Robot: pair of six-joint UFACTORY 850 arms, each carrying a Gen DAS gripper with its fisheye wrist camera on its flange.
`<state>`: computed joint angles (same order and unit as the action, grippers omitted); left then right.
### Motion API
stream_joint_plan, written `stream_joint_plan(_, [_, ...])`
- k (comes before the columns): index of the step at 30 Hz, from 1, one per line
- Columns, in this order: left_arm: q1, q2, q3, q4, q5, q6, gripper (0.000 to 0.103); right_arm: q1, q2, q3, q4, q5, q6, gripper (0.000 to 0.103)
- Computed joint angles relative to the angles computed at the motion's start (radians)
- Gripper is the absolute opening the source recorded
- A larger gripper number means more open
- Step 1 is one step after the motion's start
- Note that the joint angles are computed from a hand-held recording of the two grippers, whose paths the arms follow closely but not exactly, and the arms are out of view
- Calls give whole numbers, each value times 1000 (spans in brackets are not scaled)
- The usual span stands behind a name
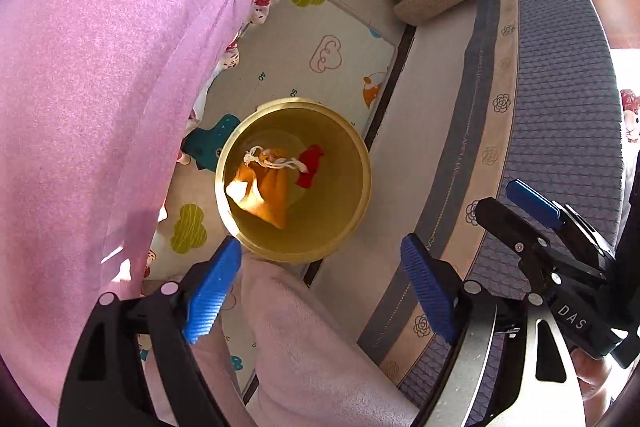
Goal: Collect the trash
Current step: 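Carry the pouch and sock off the bed edge over the yellow bucket, then open both tools to drop the pouch and sock into the yellow bucket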
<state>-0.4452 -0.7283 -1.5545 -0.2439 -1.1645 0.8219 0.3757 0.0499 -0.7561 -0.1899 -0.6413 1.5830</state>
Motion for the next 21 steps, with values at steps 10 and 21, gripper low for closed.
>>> stream_joint_plan(10, [57,-40,-134,-51,-55,-24,81,-31,-72,-97,13,-2,-114,61])
stream_joint_plan(21, [253,-196,-504,-110,-120,-134,81,-28,-370,-522,10,-22,-365,61])
